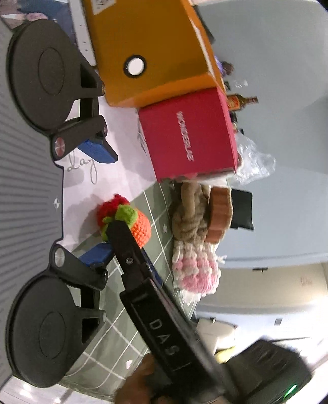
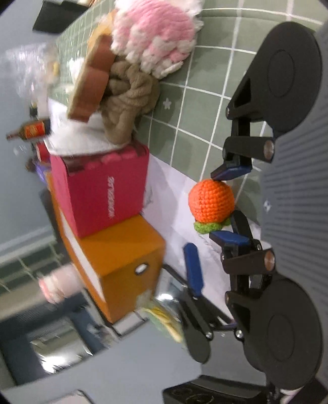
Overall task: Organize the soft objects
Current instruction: 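Close the left tool on the orange ball while the right tool releases it, then grasp the pink-and-white crocheted piece with the right tool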
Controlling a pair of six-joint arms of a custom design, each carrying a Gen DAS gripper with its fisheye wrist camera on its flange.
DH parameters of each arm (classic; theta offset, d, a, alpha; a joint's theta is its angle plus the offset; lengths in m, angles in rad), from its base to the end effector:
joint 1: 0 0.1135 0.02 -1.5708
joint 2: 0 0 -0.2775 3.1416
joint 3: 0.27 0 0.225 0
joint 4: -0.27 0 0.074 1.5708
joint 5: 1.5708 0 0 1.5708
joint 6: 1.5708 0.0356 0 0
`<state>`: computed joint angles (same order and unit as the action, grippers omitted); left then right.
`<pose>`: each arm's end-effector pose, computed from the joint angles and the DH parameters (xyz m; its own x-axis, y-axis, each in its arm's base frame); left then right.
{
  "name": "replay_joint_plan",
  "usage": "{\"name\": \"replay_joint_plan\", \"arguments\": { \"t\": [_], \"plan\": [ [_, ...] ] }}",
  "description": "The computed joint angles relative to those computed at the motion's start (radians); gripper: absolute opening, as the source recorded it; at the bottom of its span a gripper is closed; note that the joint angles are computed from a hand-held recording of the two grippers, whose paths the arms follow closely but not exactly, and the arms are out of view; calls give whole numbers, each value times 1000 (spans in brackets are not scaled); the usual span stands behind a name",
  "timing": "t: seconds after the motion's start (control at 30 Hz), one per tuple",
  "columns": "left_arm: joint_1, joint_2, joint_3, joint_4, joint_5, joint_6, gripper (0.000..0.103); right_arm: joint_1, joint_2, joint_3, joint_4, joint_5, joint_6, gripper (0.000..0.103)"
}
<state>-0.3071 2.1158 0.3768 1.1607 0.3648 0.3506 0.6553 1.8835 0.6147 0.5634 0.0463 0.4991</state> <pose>0.2598 -0.0957 0.0683 -0.2945 0.4300 -0.8534 0.7116 0.6947 0.1045 0.2473 0.1880 0.1173 -0.7293 0.0425 -0.6828 -0.2639 0.9034 0.3381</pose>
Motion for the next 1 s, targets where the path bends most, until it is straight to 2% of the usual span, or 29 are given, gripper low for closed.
{"name": "replay_joint_plan", "arguments": {
  "t": [0.2, 0.27, 0.33, 0.43, 0.5, 0.53, 0.6, 0.67, 0.7, 0.77, 0.8, 0.83, 0.87, 0.93, 1.0],
  "plan": [
    [-26, 1, 53, -83, -9, 29, 81, -46, 1, 148, -248, -131, -113, 43],
    [-39, 13, 65, -86, -31, 29, 77, -45, 6, 177, -289, -149, -141, 43],
    [-54, 32, 67, -58, -52, 41, 75, -30, 14, 198, -318, -122, -165, 44],
    [-60, 50, 58, -23, -44, 62, 62, -28, 16, 194, -315, -104, -150, 45],
    [-68, 59, 49, 8, -57, 56, 60, -37, 0, 154, -262, -99, -109, 55],
    [-72, 63, 48, 18, -69, 51, 60, -39, -11, 134, -236, -92, -88, 64],
    [-67, 64, 53, 9, -69, 45, 59, -43, -52, 78, -179, -71, -61, 68],
    [-57, 64, 58, 2, -61, 35, 59, -16, -102, 22, -128, 44, -35, 76],
    [-55, 66, 62, 1, -65, 20, 60, 19, -129, -11, -93, 173, -18, 80],
    [-51, 68, 68, -2, -69, -7, 60, 135, -133, -9, -104, 558, -4, 90],
    [-48, 66, 75, -17, -64, -20, 60, 194, -104, 9, -110, 759, -18, 92],
    [-46, 63, 77, -26, -61, -28, 60, 244, -61, 31, -109, 937, -41, 96],
    [-45, 62, 79, -29, -60, -34, 60, 277, -17, 61, -126, 1066, -61, 100],
    [-47, 61, 76, -25, -65, -44, 60, 300, 44, 122, -207, 1171, -82, 100],
    [-48, 62, 72, -18, -70, -51, 60, 296, 93, 180, -305, 1198, -57, 100]
  ]
}}
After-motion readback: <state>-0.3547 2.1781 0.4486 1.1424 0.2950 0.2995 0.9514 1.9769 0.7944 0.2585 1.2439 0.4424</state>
